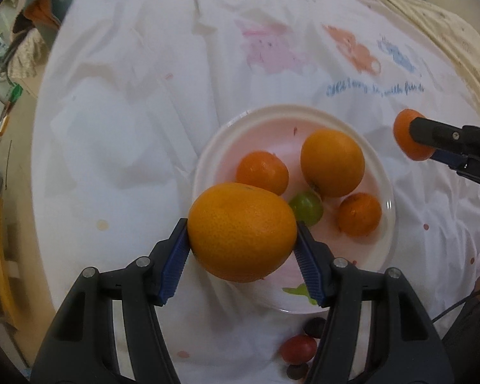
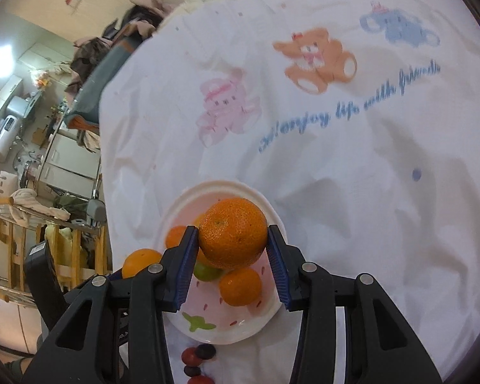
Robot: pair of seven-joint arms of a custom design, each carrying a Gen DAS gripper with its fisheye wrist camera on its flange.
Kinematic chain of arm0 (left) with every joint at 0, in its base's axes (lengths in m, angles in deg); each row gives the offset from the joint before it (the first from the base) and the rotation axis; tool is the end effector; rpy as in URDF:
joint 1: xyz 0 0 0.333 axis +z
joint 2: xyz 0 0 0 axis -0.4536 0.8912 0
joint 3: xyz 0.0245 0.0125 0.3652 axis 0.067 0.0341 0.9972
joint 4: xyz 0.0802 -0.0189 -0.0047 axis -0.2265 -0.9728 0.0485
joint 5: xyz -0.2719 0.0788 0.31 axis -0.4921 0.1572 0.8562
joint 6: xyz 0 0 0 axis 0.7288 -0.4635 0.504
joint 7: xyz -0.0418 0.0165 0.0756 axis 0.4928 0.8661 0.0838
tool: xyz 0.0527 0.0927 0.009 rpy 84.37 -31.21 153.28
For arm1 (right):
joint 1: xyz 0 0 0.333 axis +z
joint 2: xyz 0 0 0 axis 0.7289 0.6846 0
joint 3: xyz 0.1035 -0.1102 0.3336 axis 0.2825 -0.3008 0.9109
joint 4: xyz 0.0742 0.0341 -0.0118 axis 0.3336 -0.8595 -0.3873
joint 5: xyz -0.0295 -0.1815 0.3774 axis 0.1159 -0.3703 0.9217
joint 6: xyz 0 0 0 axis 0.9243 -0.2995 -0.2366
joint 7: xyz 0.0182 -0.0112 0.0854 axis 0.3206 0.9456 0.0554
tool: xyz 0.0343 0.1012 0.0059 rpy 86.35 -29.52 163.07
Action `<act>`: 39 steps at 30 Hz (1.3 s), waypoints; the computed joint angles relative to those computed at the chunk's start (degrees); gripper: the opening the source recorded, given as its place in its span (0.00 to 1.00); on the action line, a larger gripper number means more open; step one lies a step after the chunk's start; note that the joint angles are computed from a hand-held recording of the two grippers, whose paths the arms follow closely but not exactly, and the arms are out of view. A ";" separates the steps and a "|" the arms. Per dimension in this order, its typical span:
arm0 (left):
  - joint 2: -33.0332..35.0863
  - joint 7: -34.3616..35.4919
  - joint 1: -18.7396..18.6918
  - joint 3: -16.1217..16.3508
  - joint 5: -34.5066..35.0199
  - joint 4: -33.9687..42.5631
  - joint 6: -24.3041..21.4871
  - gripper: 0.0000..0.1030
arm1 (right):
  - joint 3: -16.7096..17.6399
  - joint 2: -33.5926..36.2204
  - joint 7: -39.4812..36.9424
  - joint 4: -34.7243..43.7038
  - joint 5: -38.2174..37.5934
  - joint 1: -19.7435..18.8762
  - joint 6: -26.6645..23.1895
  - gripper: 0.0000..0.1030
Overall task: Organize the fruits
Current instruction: 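Carry the held orange and tangerine over the pink plate, then lower the fruits and open both tools to drop them onto the plate, then withdraw both open tools toward the cherry tomatoes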
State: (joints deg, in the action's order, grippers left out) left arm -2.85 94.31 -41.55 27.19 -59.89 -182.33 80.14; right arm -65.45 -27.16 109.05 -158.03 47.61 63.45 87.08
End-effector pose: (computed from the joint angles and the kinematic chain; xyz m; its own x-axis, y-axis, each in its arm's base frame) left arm 0.4266 -0.2377 0.3107 -0.2624 -0.9643 0.0346 -0.9156 0.2375 -0.3246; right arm 0.4275 0.1103 0.3050 -0.1097 -0.8044 -0.5838 -0.8972 0.3329 -0.2901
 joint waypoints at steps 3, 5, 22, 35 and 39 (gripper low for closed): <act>0.86 -0.82 -0.25 0.14 1.29 0.34 0.14 0.58 | 0.23 1.53 2.67 0.13 -3.12 0.30 -0.38 0.44; 1.17 -0.21 -0.29 0.12 1.27 0.62 0.05 0.58 | 0.23 2.05 4.16 0.04 -4.31 0.39 -0.38 0.44; 1.51 3.83 -0.34 -0.08 -3.07 1.23 -1.26 0.63 | 0.16 3.67 8.98 0.20 -7.25 0.03 -1.14 0.53; 0.45 2.92 -1.00 -0.16 -0.51 0.45 -0.16 0.79 | 0.41 2.71 8.08 0.04 -5.95 0.60 1.14 0.63; -0.61 5.69 -0.59 -0.52 -4.48 -0.50 1.61 0.79 | 0.37 2.05 7.02 -0.11 -4.60 0.68 1.81 0.68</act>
